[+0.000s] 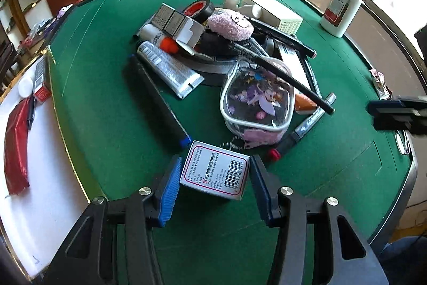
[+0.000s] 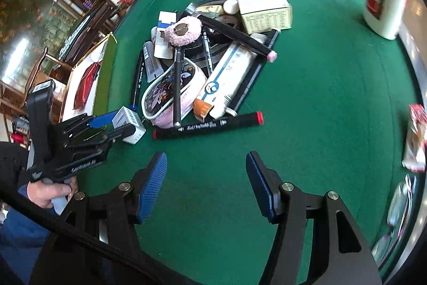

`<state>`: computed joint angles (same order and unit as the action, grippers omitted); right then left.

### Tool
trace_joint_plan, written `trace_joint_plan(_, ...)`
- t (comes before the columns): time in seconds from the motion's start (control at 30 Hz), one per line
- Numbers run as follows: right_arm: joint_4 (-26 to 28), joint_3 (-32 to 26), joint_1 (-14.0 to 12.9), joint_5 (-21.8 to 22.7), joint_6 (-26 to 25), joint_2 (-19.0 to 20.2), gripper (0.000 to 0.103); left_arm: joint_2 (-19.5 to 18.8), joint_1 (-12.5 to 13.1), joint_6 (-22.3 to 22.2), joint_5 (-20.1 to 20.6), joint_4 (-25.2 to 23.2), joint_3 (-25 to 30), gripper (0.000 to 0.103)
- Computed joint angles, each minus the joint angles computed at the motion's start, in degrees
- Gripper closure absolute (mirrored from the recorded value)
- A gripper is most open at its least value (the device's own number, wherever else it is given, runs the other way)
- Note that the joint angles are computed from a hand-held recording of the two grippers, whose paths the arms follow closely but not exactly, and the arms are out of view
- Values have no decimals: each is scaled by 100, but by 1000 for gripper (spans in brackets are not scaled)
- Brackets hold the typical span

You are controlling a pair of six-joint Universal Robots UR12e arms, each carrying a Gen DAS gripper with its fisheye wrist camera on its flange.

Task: Organize objects
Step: 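Grasp the white barcode medicine box with the left gripper while the right grasps the red-capped black marker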

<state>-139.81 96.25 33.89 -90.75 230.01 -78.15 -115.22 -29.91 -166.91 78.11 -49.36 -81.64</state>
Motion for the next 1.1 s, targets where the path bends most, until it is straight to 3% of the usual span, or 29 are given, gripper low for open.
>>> trace_joint_plan(0.2,-133,-161,-258,347,-537,296,42,213,58,-209,-82,64,-253,58)
trace_joint_plan(0.4,-128,-154,-367,706,-749,448,39,274,97,-378,-66,154,-314,58)
trace_joint_plan(0.5,-105,-106,-372,1378,-899,404,38,264,116,-425,-54,115,-303,58)
trace_joint_plan(0.57,135,-162,-312,1815,-1262,408,38,252,116,-413,-25,80,-294,58)
trace_joint_plan(0.63,392,-265,-189,1717,-1594,413,38,232,108,-394,12,25,-274,58)
trace_joint_plan(0.7,710,-422,-29,1150,-1827,430,39,212,96,-373,33,-2,-257,58)
trace_joint_plan(0.77,944,-562,52,794,-1980,473,49,190,71,-323,97,-14,-234,58)
trace_joint_plan(0.8,922,-567,42,852,-1964,480,56,180,61,-295,121,-27,-224,58)
trace_joint_plan(1.1,1150,-833,226,973,-2256,649,56,157,69,-268,143,41,-232,58)
